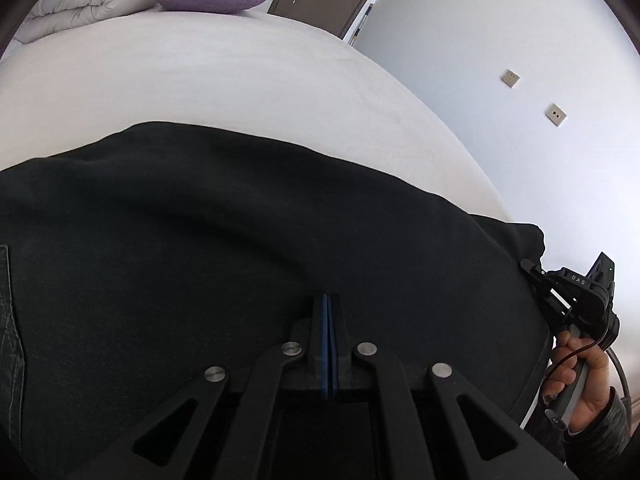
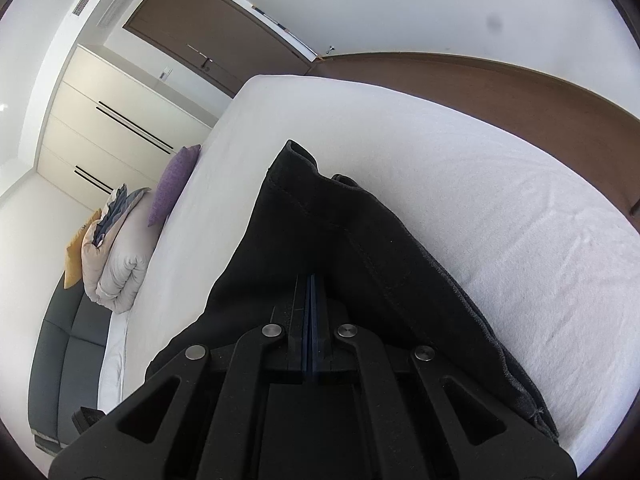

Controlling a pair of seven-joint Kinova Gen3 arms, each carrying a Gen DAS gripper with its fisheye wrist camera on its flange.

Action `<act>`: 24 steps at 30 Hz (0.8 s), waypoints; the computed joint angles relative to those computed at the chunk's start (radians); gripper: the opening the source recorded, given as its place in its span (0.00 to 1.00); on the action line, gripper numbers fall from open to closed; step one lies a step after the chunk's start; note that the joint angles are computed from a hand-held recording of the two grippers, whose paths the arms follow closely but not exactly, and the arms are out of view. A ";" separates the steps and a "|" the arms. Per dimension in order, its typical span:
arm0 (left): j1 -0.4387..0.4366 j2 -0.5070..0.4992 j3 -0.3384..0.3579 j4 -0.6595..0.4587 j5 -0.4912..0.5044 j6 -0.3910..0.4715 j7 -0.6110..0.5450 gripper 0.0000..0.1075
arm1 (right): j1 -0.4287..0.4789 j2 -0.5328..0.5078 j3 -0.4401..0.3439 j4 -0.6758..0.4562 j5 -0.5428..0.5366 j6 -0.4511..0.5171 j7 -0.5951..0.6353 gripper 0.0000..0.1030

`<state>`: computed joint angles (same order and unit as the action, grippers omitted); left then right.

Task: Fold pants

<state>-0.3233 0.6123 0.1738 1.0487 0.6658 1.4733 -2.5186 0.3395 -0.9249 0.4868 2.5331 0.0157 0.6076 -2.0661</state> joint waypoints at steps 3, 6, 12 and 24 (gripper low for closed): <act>-0.006 -0.027 -0.003 0.047 0.006 -0.023 -0.022 0.04 | 0.005 -0.010 -0.022 -0.007 -0.015 0.018 -0.003 0.00; 0.021 -0.044 -0.051 0.051 0.027 -0.024 -0.041 0.04 | 0.040 -0.048 -0.079 -0.010 -0.022 0.065 -0.028 0.00; -0.024 -0.029 -0.021 0.007 -0.002 -0.029 -0.026 0.04 | 0.060 -0.033 -0.177 -0.021 -0.034 0.064 -0.082 0.00; -0.188 0.149 0.006 -0.317 -0.033 0.078 0.110 0.04 | 0.087 -0.013 -0.375 -0.054 -0.088 0.069 -0.235 0.00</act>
